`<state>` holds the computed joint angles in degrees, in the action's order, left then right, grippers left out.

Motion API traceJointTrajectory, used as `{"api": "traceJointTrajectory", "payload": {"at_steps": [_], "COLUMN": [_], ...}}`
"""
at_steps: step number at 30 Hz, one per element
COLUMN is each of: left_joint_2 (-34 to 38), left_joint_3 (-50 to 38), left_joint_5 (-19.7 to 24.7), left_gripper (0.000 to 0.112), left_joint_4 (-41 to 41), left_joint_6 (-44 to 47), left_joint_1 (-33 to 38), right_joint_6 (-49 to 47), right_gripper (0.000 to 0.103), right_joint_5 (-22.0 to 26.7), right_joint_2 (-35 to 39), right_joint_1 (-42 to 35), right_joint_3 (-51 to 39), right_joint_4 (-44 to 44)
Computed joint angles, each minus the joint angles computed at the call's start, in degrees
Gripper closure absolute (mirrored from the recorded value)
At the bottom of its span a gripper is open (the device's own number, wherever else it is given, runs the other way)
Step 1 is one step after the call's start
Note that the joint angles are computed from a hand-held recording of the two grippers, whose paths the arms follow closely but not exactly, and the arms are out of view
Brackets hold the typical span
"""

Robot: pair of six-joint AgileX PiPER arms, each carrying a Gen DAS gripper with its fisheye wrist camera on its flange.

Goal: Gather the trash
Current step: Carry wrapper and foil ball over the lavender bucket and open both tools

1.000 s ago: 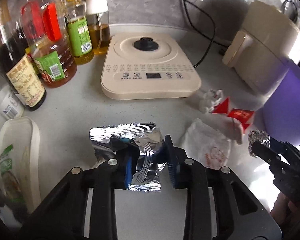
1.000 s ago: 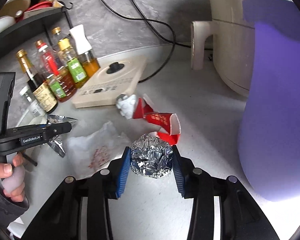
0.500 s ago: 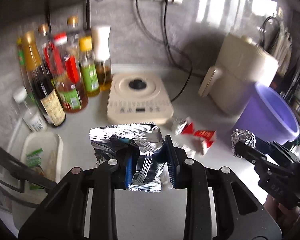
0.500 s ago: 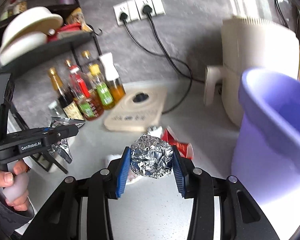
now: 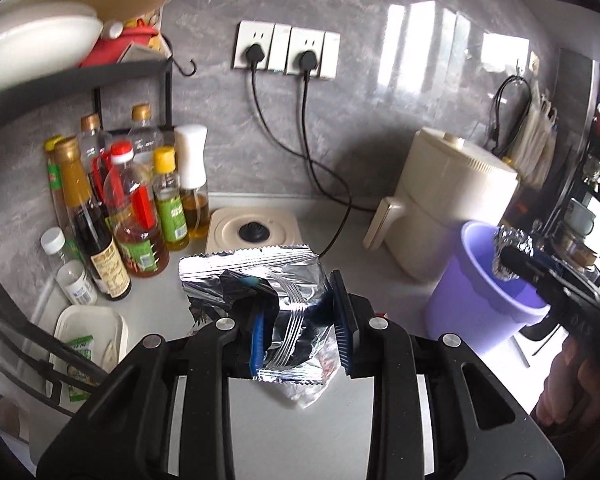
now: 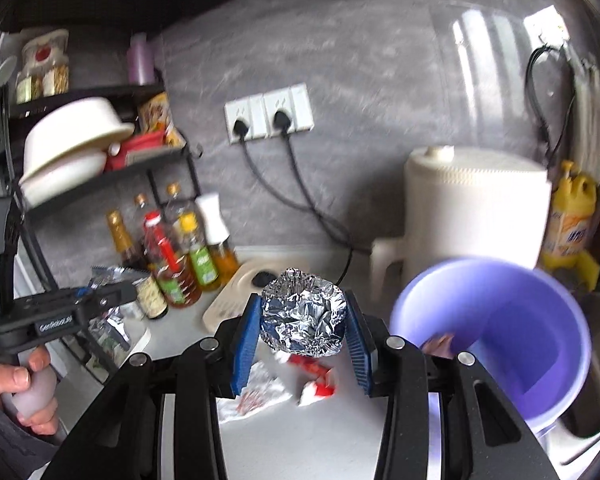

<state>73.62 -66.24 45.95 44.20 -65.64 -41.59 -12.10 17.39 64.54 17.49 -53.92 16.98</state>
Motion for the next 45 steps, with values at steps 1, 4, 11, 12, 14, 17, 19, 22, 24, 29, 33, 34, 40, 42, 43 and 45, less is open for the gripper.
{"api": "traceJointTrajectory", "payload": {"at_steps": [1, 4, 11, 12, 14, 17, 19, 22, 24, 29, 33, 34, 40, 42, 43, 45], "left_joint_2": [0.19, 0.77, 2.7, 2.9, 3.6, 4.75, 5.53, 6.66, 7.86, 12.66, 17.55, 18.85, 28.71, 31.94, 33.53, 36.49], "left_joint_3": [-0.49, -1.68, -3.96, -4.24, -4.81, -5.65, -6.18, -7.22, -8.5, -14.5, -20.69, -22.29, -35.58, -40.7, -43.27, -48.09], "left_joint_5": [0.15, -0.47, -3.62, -3.84, -4.7, -5.62, -6.49, -7.62, -8.33, -9.56, -10.96, -11.34, -10.8, -9.68, -8.93, -7.39], "left_gripper": [0.084, 0.084, 0.084, 0.084, 0.084, 0.084, 0.084, 0.084, 0.084, 0.084, 0.084, 0.084, 0.084, 0.084, 0.084, 0.084], "left_joint_4": [0.39, 1.02, 0.88, 0.72, 0.17, -0.84, -1.79, -2.74, -3.82, -7.64, -12.18, -13.66, -23.49, -26.58, -28.13, -30.56], "left_joint_6": [-0.08, -0.07, 0.72, 0.91, 1.49, 2.58, 3.54, 4.44, 5.87, 11.25, 17.12, 18.84, 30.28, 33.83, 35.54, 38.36], "left_joint_1": [-0.38, -0.64, -0.23, -0.2, 0.03, 0.21, 0.45, 0.23, -0.06, -1.15, -2.24, -2.36, -3.91, -4.52, -4.73, -5.12], "right_joint_6": [-0.69, -2.42, -3.1, -2.59, 1.52, 1.64, -0.59, -4.1, -8.74, -18.57, -24.29, -25.85, -34.81, -36.91, -38.03, -40.46], "right_gripper": [0.063, 0.063, 0.062, 0.061, 0.055, 0.016, 0.016, 0.016, 0.015, 0.015, 0.015, 0.015, 0.015, 0.015, 0.015, 0.015], "right_joint_5": [0.31, 1.48, 3.44, 3.6, 3.51, 3.49, 4.27, 4.48, 4.86, 7.56, 10.52, 11.73, 19.84, 22.21, 23.49, 26.22], "right_joint_2": [-0.13, -0.33, -0.25, -0.09, 0.17, 0.08, 0.07, -1.42, -2.82, -5.12, -7.7, -8.52, -10.92, -11.25, -11.43, -11.81], "right_joint_1": [-0.96, -4.02, -9.56, -10.28, -10.77, -12.46, -13.58, -16.33, -19.85, -28.64, -35.1, -37.55, -52.93, -57.3, -59.58, -64.47], "right_joint_3": [-0.51, -2.13, -5.2, -5.48, -5.56, -4.49, -4.16, -2.92, -1.84, 0.25, 1.76, 2.04, 1.93, 1.81, 1.82, 1.88], "right_joint_4": [0.44, 1.69, 0.73, 0.09, -4.37, -5.0, -3.36, 0.18, 5.54, 16.29, 21.11, 22.45, 30.67, 32.69, 33.75, 36.08]}}
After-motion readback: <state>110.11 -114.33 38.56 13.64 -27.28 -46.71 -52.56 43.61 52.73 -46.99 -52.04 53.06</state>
